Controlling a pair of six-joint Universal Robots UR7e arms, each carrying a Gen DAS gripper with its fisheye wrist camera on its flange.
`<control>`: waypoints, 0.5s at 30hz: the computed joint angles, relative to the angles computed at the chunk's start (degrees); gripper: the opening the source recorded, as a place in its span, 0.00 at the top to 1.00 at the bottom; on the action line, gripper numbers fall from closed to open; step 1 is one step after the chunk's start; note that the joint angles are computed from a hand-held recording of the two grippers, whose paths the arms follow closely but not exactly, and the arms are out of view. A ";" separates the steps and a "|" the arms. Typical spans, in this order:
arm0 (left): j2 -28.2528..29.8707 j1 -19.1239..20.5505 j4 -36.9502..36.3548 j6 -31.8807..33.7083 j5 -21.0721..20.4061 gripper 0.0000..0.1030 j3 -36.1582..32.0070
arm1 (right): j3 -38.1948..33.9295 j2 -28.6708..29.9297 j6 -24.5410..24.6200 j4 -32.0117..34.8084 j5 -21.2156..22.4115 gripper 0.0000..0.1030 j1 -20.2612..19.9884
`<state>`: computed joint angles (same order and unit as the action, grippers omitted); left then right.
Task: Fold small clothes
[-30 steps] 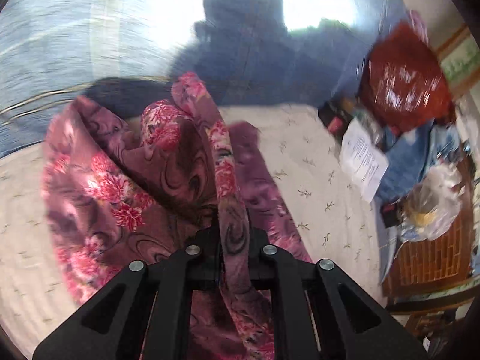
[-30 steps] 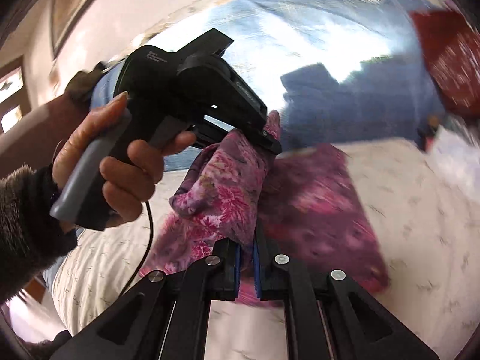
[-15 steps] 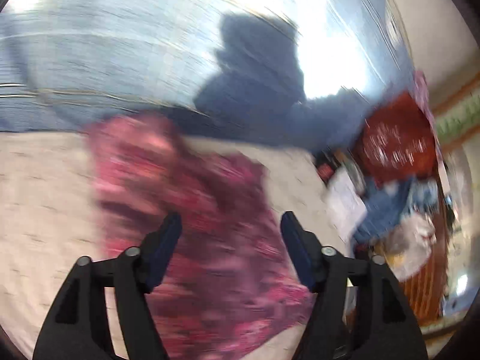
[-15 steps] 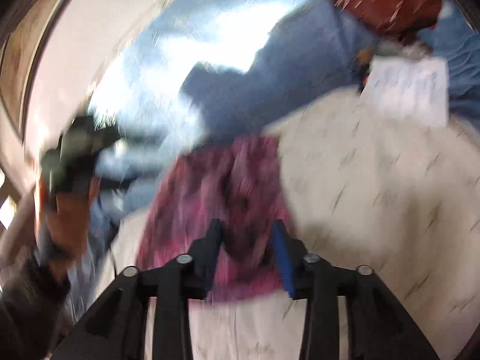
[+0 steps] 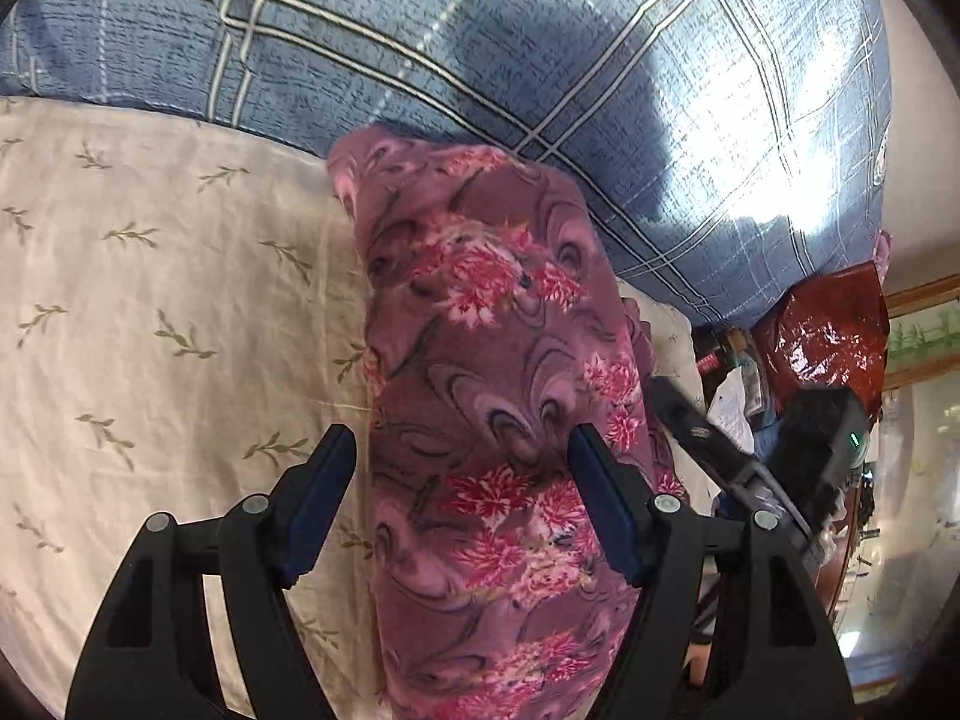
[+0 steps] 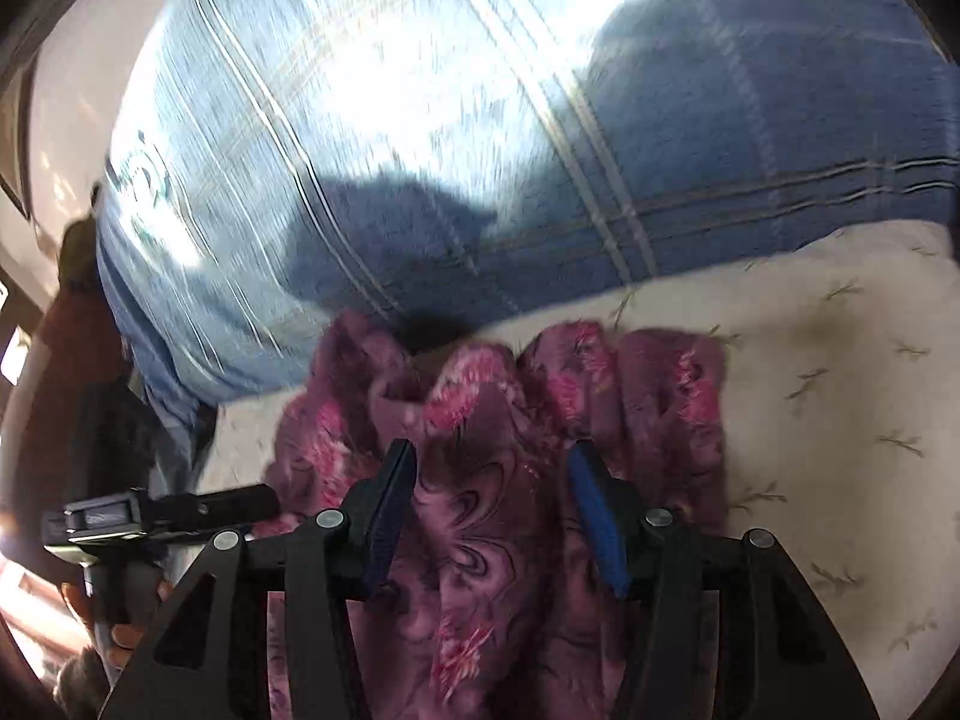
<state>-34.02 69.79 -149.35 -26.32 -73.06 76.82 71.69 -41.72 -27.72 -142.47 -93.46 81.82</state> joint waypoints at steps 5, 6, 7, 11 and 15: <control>0.65 0.25 -1.45 -0.18 -2.34 0.29 -0.28 | 4.21 -2.60 -5.48 -3.96 3.88 0.94 0.08; 0.45 -0.19 -2.46 0.75 -1.24 0.29 0.23 | 6.73 -4.43 -4.67 -7.92 6.33 0.95 -0.42; 0.37 -0.51 -3.16 1.70 -0.05 0.29 0.54 | 7.54 -5.20 -3.11 -9.73 7.65 0.95 -0.96; 2.73 -1.91 1.65 3.00 8.28 0.29 -2.23 | 1.60 -0.99 2.12 -5.94 -2.89 0.95 -1.59; 1.96 -2.65 2.53 1.93 8.82 0.30 -0.89 | 5.52 -4.60 4.54 -6.51 3.36 0.86 -3.14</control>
<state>-32.06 67.14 -146.82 -24.40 -64.24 75.93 77.21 -46.31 -23.17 -148.98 -90.10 78.68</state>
